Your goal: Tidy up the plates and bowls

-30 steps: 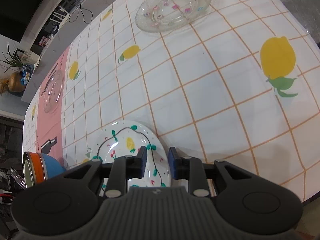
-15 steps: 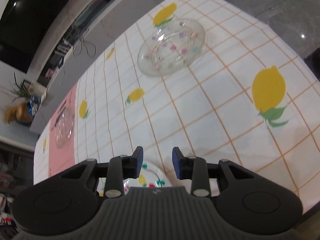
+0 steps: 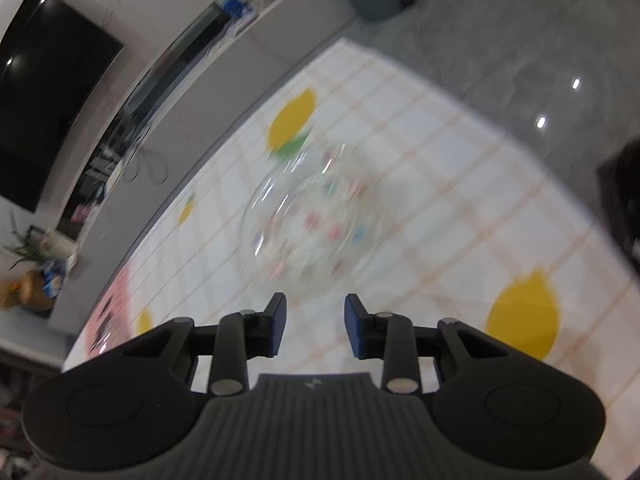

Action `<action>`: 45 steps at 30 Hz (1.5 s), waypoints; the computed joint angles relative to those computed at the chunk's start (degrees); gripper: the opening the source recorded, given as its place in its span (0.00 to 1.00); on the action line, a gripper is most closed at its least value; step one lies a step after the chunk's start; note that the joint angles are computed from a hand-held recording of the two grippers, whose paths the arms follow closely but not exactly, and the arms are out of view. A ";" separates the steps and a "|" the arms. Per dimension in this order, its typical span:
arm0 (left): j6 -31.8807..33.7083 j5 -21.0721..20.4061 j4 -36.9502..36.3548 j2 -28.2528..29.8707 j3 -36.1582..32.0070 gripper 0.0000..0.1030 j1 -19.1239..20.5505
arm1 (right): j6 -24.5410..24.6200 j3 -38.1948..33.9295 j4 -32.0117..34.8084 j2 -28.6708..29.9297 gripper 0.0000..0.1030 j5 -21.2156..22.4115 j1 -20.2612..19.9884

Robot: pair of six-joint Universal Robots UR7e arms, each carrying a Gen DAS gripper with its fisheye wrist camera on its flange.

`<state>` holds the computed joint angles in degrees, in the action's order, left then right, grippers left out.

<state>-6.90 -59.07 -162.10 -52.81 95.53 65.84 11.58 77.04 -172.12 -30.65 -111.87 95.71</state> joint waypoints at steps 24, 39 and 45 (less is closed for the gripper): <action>4.56 -5.03 15.17 19.26 -30.99 0.36 5.25 | 3.04 -11.81 1.19 6.04 0.25 -3.68 -2.78; 3.70 -5.19 16.95 22.43 -34.54 0.36 6.24 | 7.44 -13.88 2.99 7.34 0.20 -1.44 -3.69; 4.68 -6.20 16.51 22.67 -34.64 0.24 6.60 | 8.74 -13.59 2.52 7.25 0.14 -0.33 -4.21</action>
